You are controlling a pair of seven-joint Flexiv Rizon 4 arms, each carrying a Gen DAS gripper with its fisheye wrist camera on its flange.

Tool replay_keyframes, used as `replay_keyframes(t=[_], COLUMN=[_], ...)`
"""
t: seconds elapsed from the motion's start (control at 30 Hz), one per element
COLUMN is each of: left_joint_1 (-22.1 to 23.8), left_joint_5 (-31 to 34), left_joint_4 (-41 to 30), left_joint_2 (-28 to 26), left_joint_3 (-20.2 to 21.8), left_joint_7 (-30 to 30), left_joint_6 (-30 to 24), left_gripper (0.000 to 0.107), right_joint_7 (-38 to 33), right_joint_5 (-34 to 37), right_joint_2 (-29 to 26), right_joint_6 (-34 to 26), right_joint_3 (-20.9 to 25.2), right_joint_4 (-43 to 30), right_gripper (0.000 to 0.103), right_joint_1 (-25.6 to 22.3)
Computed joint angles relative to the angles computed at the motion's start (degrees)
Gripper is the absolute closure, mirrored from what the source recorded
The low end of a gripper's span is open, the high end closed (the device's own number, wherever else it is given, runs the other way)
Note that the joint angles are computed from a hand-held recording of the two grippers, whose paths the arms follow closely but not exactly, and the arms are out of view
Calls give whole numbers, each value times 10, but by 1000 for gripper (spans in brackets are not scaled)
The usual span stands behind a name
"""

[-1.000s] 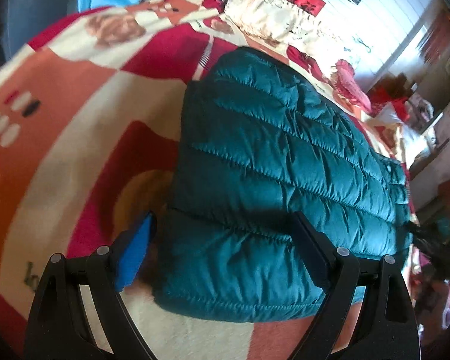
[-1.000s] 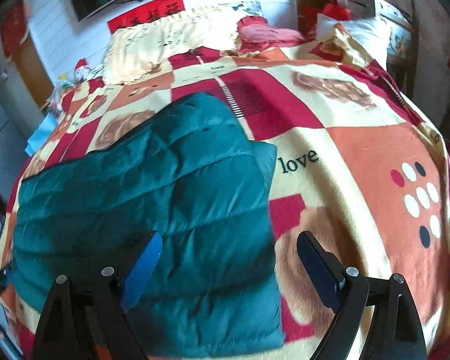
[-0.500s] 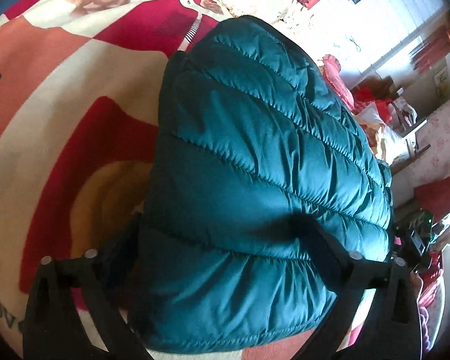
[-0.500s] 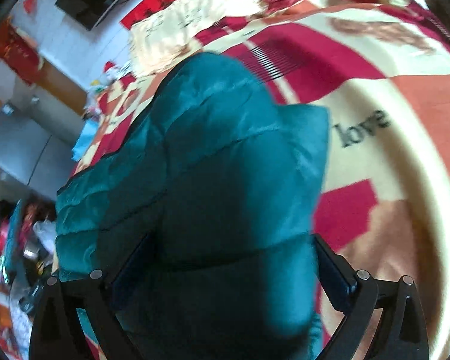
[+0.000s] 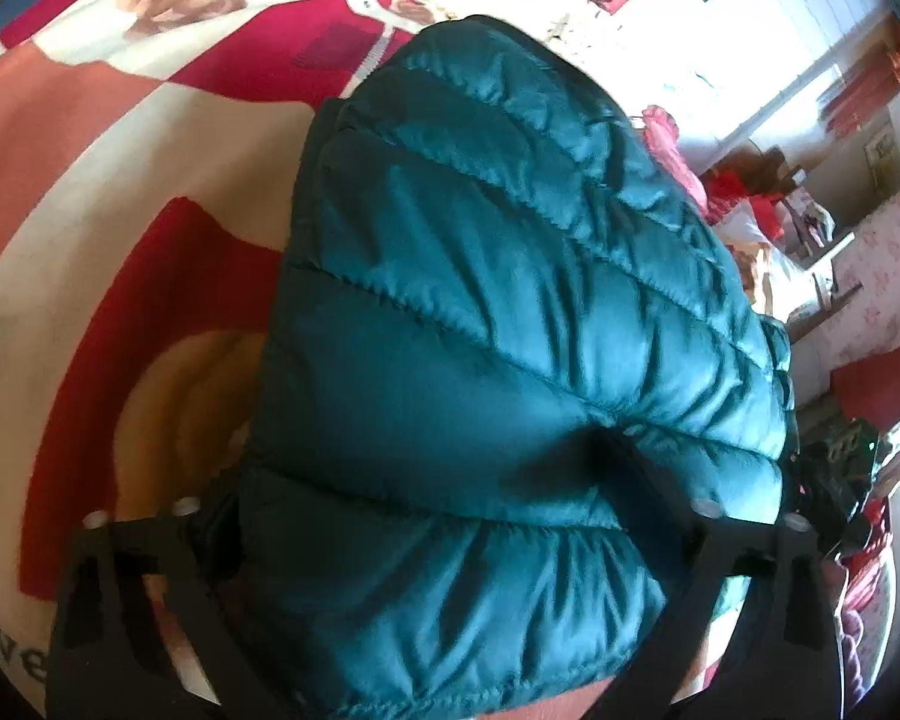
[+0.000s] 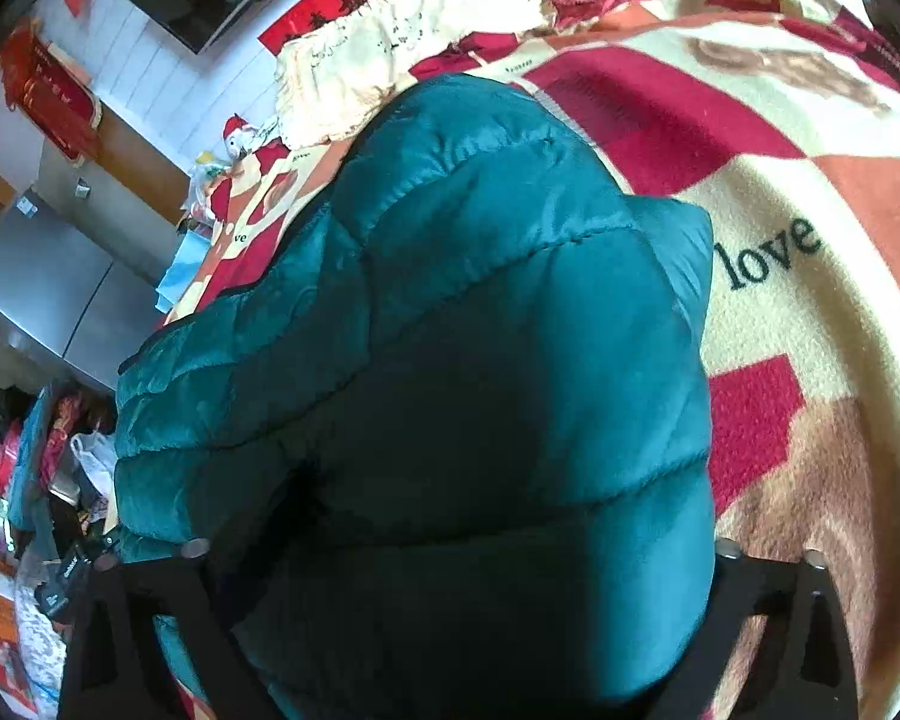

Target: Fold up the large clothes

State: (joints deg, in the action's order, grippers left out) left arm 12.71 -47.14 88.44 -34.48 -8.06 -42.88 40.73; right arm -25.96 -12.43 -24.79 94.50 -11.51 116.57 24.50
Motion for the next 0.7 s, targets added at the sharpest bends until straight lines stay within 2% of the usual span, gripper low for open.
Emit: replay_keyframes(t=[0.03,0.1,0.17,0.2,0.27,0.47,0.53,0.63,0.7], left_joint_1=[2,5,11,14,22,40,46,37,31], left_joint_5=[-4,-13,-25,-31,-42,-52,-47,-35,-20], left_joint_4=[6,19,28,29,33,84,106,141,159], left_joint_2=[6,20,33,39,49,108,130,158,167], left_joint_3=[-2,-4,-3,-2,2,38,55,77,90], left_joint_7=[7,25,42,45,49,107,128,149,160], left_joint_6=[0,0,-10,-22,-50,-122,-151,-151,-133], left_gripper=[24,36,50,52,57,57,57,57,56], right_joint_7=[7,19,25,26,25,41,62,84,82], right_joint_5=[-2,-4,-7,-8,-9,-38,-56,-65,-39], right_joint_2=[2,11,25,31,49,115,141,174,180], right_joint_6=[1,4,12,16,24,26,39,60,78], right_joint_3=[-17,-45,-67,-75,-89,-148,-183,-242,-249], right_joint_4=[3,13,26,33,47,106,141,189,208], right_gripper=[21,40,50,55,58,60,60,60,59], right_joint_1=[17,46,68,77,96,180,222,295,317])
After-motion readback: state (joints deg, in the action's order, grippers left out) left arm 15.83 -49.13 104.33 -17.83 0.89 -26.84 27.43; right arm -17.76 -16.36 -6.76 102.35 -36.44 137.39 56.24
